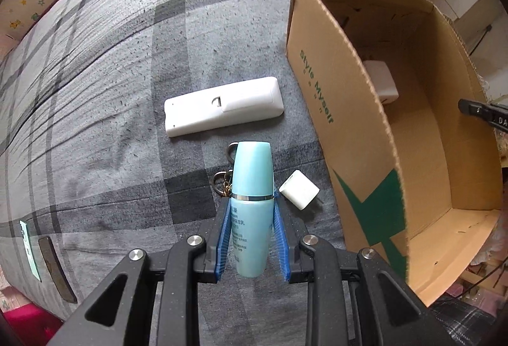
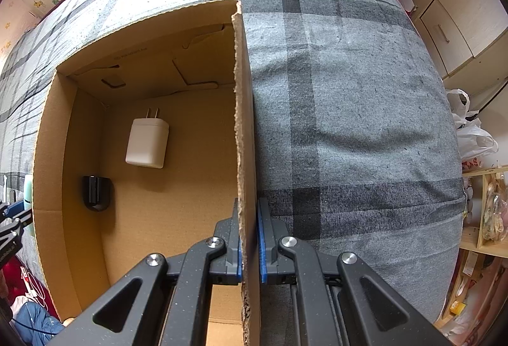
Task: Organize rigid objects
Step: 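Carry the light-blue bottle with the left gripper into the box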
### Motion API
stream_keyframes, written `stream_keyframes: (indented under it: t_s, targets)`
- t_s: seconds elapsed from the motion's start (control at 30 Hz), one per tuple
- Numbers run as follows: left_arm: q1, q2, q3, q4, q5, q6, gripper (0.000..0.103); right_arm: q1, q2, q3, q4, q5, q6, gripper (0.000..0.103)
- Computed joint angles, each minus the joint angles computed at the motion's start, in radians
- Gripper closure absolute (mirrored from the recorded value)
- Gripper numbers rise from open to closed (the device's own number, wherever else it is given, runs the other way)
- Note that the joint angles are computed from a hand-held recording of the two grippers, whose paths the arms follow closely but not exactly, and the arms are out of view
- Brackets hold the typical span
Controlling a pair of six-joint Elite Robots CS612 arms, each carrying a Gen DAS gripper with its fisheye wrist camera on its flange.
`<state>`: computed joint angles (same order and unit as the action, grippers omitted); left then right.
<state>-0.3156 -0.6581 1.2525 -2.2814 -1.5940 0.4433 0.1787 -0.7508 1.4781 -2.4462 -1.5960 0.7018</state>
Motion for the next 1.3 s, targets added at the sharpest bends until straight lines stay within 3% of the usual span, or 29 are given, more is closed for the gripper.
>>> stream_keyframes:
  t_s: [0.6, 1.3]
  targets:
    - [-0.022, -0.047, 0.009, -0.060, -0.061, -0.042, 0.075, -0.001, -0.002, -0.002, 0.001, 0.002, 0.003, 0.097]
    - [-0.087, -0.064, 0.033, -0.080, -0.143, 0.051, 0.075, -0.002, -0.004, 0.008, -0.013, 0.004, 0.008, 0.097]
